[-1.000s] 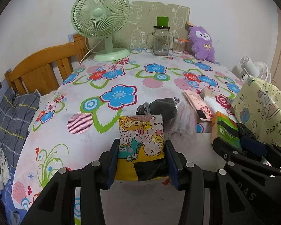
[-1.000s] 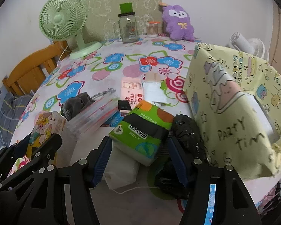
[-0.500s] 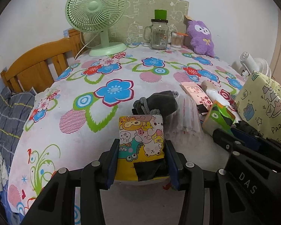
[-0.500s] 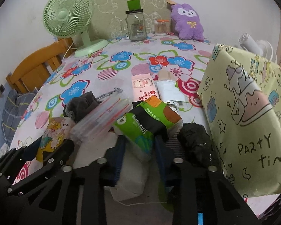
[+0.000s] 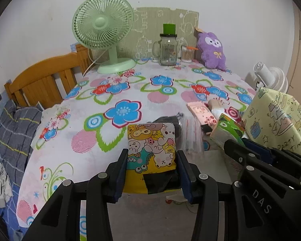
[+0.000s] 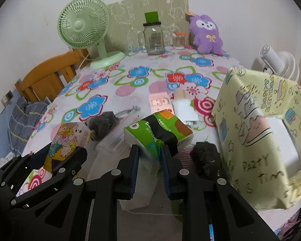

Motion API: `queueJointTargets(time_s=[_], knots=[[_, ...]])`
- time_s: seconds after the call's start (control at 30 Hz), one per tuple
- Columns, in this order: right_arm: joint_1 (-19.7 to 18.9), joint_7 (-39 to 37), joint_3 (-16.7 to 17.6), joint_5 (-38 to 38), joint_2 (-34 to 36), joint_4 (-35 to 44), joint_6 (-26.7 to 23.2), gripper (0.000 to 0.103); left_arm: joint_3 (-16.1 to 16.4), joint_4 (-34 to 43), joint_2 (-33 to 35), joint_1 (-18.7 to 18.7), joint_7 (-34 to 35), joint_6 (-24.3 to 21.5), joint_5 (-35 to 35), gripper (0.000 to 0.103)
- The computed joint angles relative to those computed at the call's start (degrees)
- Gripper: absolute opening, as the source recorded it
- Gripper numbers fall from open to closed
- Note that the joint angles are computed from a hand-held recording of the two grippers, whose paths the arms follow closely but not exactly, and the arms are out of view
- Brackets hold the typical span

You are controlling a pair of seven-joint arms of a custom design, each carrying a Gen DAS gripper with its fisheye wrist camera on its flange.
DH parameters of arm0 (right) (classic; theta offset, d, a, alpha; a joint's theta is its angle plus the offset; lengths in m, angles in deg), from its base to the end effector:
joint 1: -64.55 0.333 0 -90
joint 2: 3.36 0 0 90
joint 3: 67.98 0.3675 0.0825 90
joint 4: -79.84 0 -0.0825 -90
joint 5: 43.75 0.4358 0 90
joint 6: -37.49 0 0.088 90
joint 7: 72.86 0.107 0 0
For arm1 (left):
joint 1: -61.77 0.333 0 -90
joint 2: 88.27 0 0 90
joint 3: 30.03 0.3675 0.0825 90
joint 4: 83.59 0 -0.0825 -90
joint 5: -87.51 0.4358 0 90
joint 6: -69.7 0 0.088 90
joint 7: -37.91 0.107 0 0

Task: Organize soft objects
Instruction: 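Close left gripper on the cartoon pack while right gripper grasps the green pack, lift both, then carry both packs over the yellow printed box and open both grippers to drop them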

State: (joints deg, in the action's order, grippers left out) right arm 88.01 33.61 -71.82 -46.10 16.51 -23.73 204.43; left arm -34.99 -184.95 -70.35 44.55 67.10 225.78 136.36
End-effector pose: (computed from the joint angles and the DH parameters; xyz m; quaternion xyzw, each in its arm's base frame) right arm 0.7026 0.2594 0.4626 -0.6899 0.6214 -0.1872 0.3206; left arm 0.6776 -0.2990 0.4736 -0.6523 0.6465 -0.2744 0.2850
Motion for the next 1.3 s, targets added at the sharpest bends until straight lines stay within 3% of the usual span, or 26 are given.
queueJointTargets(time_s=[0.6,1.3], knots=[[-1.4,-0.7,0.0,-1.2,-6.0,-3.7,3.8,0.024,-0.8,1.5,-2.2,-1.5,-4.2,-2.1,4.2,0.047],[-7.1,-13.0,3.8,6.6,-10.9,-7.0,6.5,0.024,-1.9,7.1,-0.4,-5.2,-6.5,-3.5,6.7,0.047]])
